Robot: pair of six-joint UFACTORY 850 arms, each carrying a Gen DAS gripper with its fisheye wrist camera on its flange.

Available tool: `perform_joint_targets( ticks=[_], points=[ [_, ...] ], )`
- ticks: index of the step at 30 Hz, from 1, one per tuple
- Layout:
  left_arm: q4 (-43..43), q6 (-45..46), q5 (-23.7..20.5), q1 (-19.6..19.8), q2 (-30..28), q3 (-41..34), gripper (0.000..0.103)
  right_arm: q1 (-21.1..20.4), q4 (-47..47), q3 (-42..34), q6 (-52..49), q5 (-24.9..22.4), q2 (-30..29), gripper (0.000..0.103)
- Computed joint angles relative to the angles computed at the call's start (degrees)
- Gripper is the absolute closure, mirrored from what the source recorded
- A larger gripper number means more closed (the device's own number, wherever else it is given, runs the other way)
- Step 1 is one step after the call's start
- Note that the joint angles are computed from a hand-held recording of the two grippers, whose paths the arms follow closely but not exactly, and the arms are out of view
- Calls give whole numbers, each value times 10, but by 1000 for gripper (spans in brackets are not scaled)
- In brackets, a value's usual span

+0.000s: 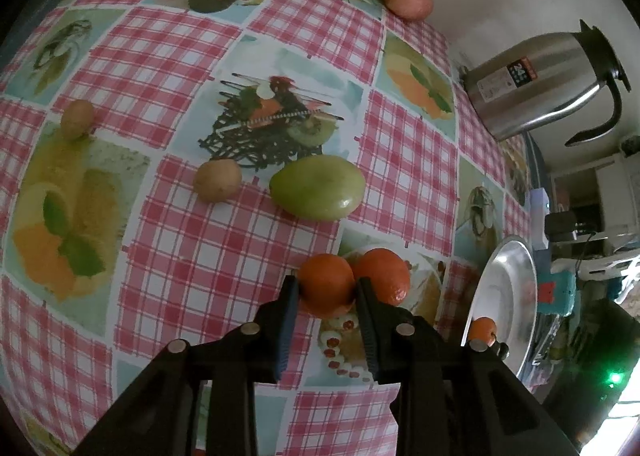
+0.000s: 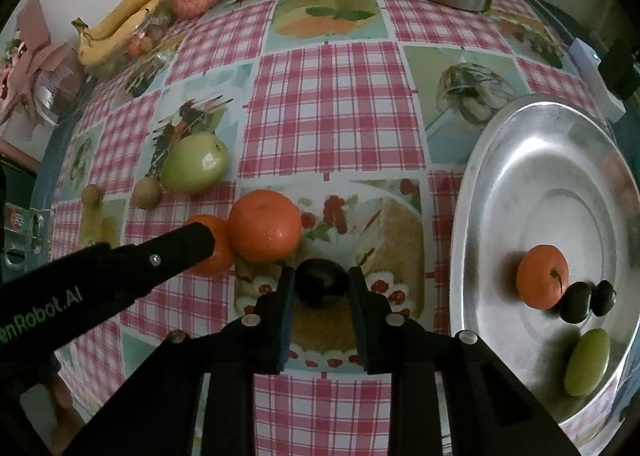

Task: Organize fruits
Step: 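Grasp a tangerine with the left gripper while the right gripper grasps a dark plum, then carry the tangerine in the left gripper and plum in the right over the steel plate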

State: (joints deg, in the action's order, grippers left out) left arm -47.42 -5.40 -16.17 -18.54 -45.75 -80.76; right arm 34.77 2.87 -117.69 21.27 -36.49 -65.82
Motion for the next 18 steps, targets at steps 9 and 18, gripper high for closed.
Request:
perform_joint_targets(
  ticks=[9, 18],
  points=[
    [-51, 49, 25, 5, 27, 27, 72, -1, -1, 40, 3, 41, 35, 77],
    [-93, 95, 49, 4, 48, 42, 72, -6, -14, 90, 19, 88, 76, 77]
  ],
)
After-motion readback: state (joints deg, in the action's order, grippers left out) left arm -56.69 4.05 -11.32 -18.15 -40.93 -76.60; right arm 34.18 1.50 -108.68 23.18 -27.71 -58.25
